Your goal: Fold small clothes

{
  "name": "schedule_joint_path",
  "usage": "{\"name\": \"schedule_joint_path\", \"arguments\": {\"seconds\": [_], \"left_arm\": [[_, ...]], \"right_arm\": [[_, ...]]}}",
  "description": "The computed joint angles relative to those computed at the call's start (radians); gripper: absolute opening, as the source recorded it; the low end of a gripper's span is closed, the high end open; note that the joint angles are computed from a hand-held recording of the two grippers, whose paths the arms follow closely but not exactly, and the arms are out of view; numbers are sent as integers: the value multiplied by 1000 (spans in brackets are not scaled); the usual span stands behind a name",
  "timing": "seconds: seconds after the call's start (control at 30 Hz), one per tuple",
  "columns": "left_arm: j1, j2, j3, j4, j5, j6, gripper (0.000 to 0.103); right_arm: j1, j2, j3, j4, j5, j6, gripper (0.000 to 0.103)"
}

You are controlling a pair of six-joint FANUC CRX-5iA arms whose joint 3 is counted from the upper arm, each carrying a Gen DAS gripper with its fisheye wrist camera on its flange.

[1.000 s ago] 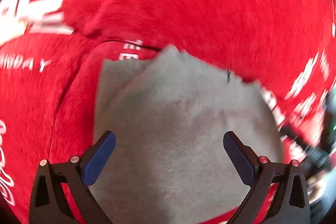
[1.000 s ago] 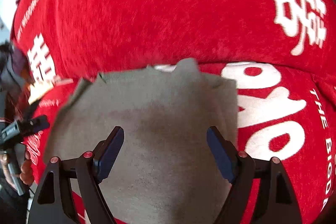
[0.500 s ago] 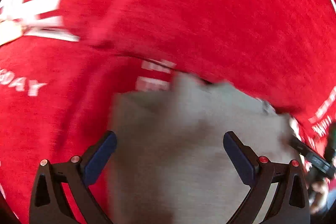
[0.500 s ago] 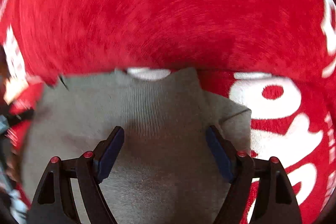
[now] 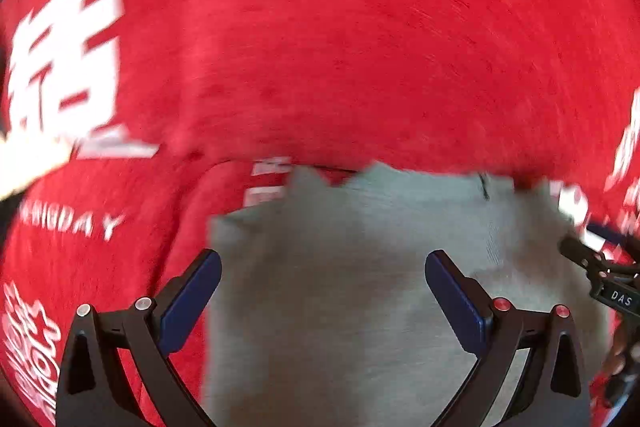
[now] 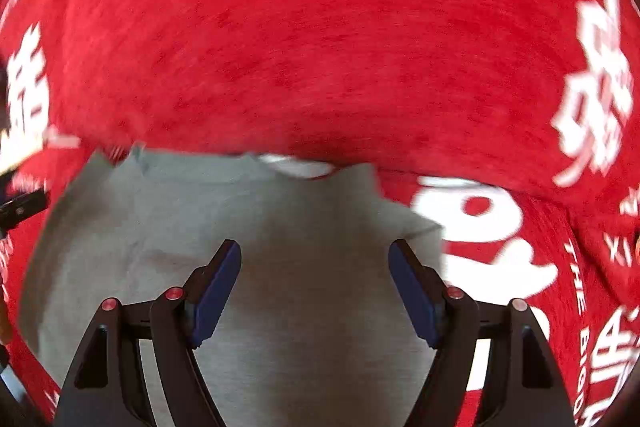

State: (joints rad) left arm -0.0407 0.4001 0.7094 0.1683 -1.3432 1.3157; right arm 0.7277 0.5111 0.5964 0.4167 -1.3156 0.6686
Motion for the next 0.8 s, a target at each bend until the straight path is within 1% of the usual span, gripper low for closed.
{"name": "schedule_joint_path", "arguments": {"seconds": [0.07,0.13,0.17,0.27,0.33,0.4,0.47,0.6,0.7,0.8], "left_arm": [[-39,42,59,-46,-31,28,102],[-59,60,74,-74,-55,62,102],[-61,58,63,-77,-54,71,102],[-71,99,99,-113,-73,97,102],[-66,128,131,-117,-105,110,102],[-58,141,137,-101,-102,127,102],[-57,151,153,-106,-105,128,102],[-68,198,228,-139,-137,133,102],[-82,223,254,-152,-139,140,102],[-92,275,334,-167,-187,146,102]], "right_arm": [[14,58,72,-14,-48,37,79],[12,99,119,-30,-78,61,79],[11,122,149,-39,-99,73,79],[2,158,190,-58,-118,78,79],[-7,180,218,-71,-126,77,80],[-16,198,245,-79,-132,81,80],[-31,211,270,-99,-140,78,81],[-60,235,319,-143,-161,67,84],[-69,277,391,-148,-206,84,87],[-73,330,474,-145,-254,106,90]]}}
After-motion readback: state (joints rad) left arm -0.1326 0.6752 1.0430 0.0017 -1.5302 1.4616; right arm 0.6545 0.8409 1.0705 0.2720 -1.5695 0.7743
